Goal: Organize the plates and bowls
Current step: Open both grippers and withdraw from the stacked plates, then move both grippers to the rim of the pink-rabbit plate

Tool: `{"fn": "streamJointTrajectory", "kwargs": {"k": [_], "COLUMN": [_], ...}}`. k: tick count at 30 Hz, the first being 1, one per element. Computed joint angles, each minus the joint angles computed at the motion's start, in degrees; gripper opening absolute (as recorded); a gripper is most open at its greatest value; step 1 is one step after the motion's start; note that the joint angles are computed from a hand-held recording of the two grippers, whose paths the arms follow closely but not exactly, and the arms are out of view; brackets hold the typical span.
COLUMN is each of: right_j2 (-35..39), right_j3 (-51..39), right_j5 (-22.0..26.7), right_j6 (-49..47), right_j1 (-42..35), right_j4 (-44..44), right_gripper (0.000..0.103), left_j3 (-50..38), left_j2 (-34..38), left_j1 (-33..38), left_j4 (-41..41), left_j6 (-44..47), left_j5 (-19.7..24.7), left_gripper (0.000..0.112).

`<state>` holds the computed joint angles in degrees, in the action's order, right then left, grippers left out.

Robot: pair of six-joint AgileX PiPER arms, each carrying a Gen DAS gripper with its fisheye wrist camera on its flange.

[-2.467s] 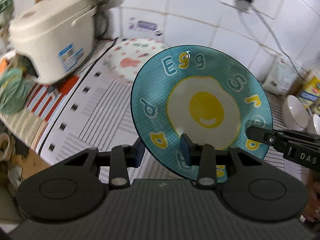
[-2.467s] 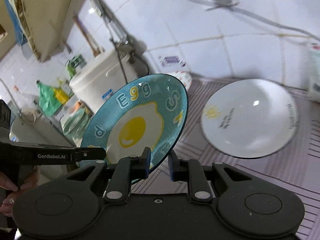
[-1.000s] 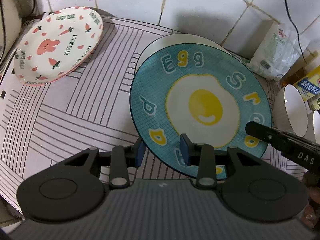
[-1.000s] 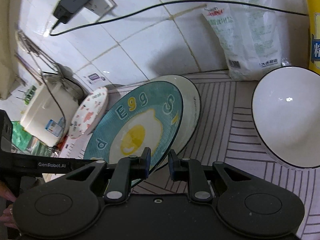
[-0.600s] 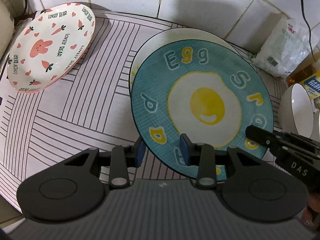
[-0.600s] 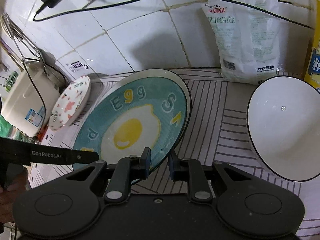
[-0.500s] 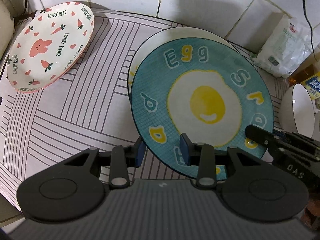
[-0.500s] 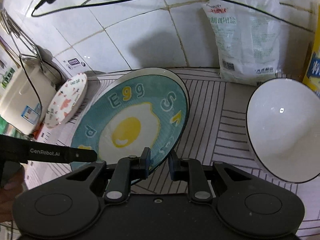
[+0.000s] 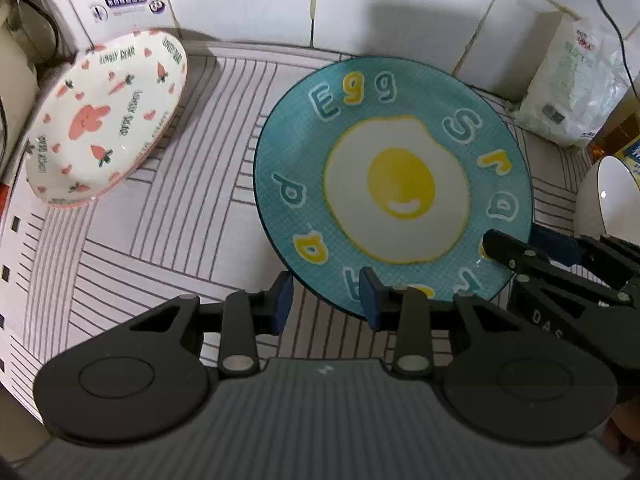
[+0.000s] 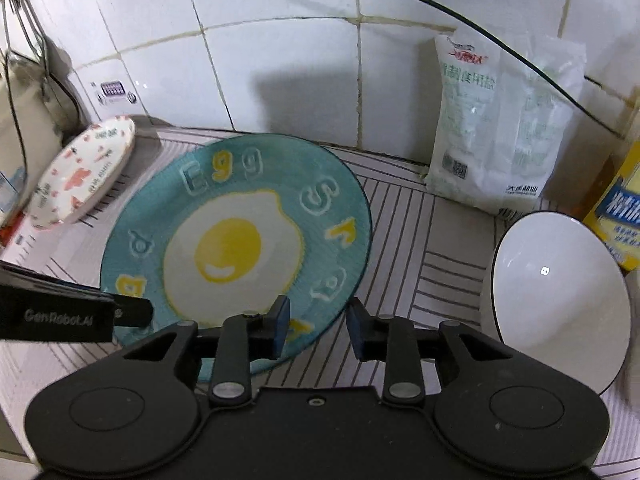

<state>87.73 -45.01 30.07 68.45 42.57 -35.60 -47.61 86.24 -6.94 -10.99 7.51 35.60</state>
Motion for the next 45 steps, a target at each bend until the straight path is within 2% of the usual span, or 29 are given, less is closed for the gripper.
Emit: {"fn": "streamJointTrajectory", "kwargs": {"k": [4, 7, 9, 12, 15, 18, 19, 22, 26, 29, 32, 37, 40, 45], "right_j2": [-0.3, -3.3, -5.5, -6.8, -9.6, -12.5, -13.4, -16.7, -21.2, -23.8, -25.7, -25.9, -24.3, -19.9], "right_j3": [1.2, 3.6, 4.6, 4.2, 5.3, 5.4, 5.3, 5.0, 5.4, 4.7, 3.7, 1.1, -0.2, -2.6], "right_j5": [-1.2, -3.1, -2.5, 2.0, 2.0, 4.0, 4.5, 4.5, 2.7, 3.0, 4.1, 3.8, 2.3, -2.0], "right_j6": [2.6, 2.6, 4.7, 3.8, 1.5, 0.8, 0.8, -0.7, -3.1, -4.7, -5.4, -7.0, -7.5, -8.1], "right_j1": [-0.2, -0.7, 0.9, 4.4, 5.0, 7.2, 7.9, 9.3, 10.7, 11.5, 13.0, 13.8, 14.0, 13.7], "right_j4": [-2.0, -1.9, -3.8, -6.0, -4.3, -4.2, -4.4, -2.5, -1.2, -0.1, -0.9, -1.1, -1.7, -2.2], "right_gripper": [0.037, 0.037, 0.037, 0.037, 0.037, 0.038, 0.039, 0.05, 0.064, 0.066, 0.071, 0.075, 0.088, 0.091], "left_j3": [0.0, 0.7, 1.5, 1.8, 2.3, 2.5, 2.6, 3.1, 3.1, 3.1, 3.1, 2.5, 2.4, 5.5], "left_j2": [-2.1, -5.0, -7.3, -9.8, -13.2, -16.5, -18.0, -21.6, -25.8, -28.9, -31.4, -32.5, -32.2, -33.3], "left_j1": [0.0, -1.2, -1.7, -0.3, 1.4, 3.8, 4.9, 7.7, 10.4, 12.6, 18.2, 24.9, 30.4, 38.6], "left_j4": [0.7, 5.6, 8.2, 8.7, 8.5, 7.2, 6.5, 4.9, 5.4, 5.7, 1.3, -1.1, -4.6, -9.6], "left_j6": [-1.0, -4.1, -5.6, -4.7, -3.3, -1.0, 0.3, 3.7, 5.4, 7.2, 13.4, 18.0, 23.0, 30.1], "left_j5": [2.2, 3.4, 4.2, 5.9, 8.6, 11.5, 12.5, 14.6, 17.9, 19.2, 20.1, 21.0, 20.3, 12.3], "left_gripper": [0.033, 0.033, 0.033, 0.033, 0.034, 0.038, 0.044, 0.06, 0.068, 0.074, 0.083, 0.087, 0.091, 0.095]}}
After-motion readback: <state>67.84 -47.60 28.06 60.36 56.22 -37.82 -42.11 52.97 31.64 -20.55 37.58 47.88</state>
